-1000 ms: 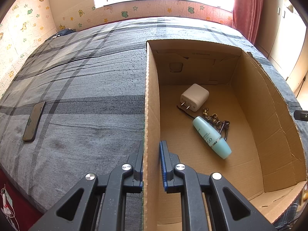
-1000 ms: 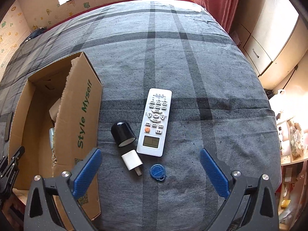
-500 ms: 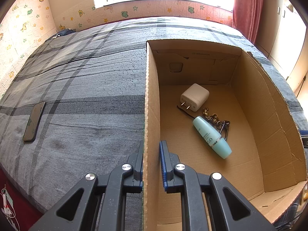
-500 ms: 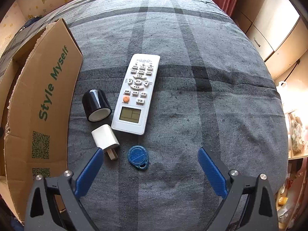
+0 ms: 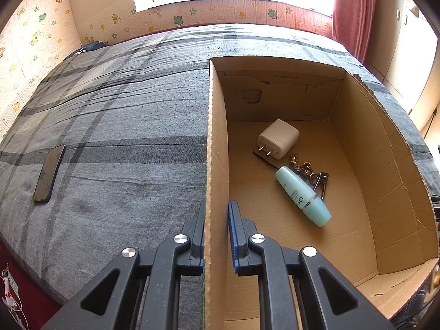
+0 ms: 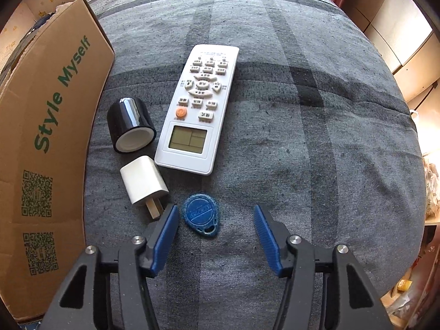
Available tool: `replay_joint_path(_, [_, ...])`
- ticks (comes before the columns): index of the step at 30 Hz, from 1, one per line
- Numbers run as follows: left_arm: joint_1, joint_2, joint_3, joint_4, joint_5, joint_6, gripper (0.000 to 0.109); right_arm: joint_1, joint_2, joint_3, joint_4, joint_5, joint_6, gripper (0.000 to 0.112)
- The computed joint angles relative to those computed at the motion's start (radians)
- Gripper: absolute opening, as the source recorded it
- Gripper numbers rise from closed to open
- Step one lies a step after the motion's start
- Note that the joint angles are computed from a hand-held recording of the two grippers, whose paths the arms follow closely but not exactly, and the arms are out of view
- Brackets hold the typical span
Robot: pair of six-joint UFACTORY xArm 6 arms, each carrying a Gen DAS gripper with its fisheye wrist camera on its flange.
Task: Organize rigid objects
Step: 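Grasp the blue key fob with the right gripper, then carry the key fob into the box and open the right gripper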
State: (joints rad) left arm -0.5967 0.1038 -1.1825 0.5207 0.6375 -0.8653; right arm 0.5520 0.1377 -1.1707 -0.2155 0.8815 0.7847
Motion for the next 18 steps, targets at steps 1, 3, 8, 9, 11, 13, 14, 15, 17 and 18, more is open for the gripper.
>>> replay_joint_path(1, [-0.001,0.0,-0.001,0.0,0.001,0.0,0.014,-0.001,0.001,0.0,0.003,-0.002,-0.001,0.037])
replay_joint_path(3, [0.0,0.0,0.0,0.002,0.0,-0.001,0.014,0.001,-0.002,0.001,-0.004,-0.007,0.003,0.028])
replay_joint_path(8, [0.0,-0.001,0.0,-0.001,0.001,0.001,0.014,0.007,-0.002,-0.009,-0.017,0.001,0.004,0.028])
replay_joint_path(9, [0.0,-0.001,-0.001,-0.001,0.001,0.0,0.014,0.008,-0.003,-0.011,-0.018,0.003,0.005,0.028])
replay_joint_path(11, [0.0,-0.001,-0.001,-0.001,0.001,0.001,0.014,0.012,-0.009,-0.022,-0.019,0.016,0.005,0.028])
replay_joint_path(13, [0.0,-0.001,0.0,-0.002,0.001,0.001,0.014,0.015,-0.015,-0.031,-0.027,0.015,0.012,0.028])
replay_joint_path(14, [0.0,-0.001,0.0,-0.001,0.0,0.001,0.014,0.017,-0.024,-0.03,-0.035,0.011,0.019,0.028])
replay_joint_path(15, [0.0,-0.001,0.0,-0.001,0.0,0.001,0.014,0.019,-0.026,-0.036,-0.041,0.015,0.02,0.028])
replay_joint_path(17, [0.0,-0.001,-0.001,-0.001,0.002,0.002,0.014,0.026,-0.027,-0.055,-0.051,0.042,0.023,0.028])
replay_joint_path(18, [0.001,-0.001,0.0,-0.002,0.001,0.003,0.014,0.029,-0.03,-0.062,-0.057,0.051,0.024,0.028])
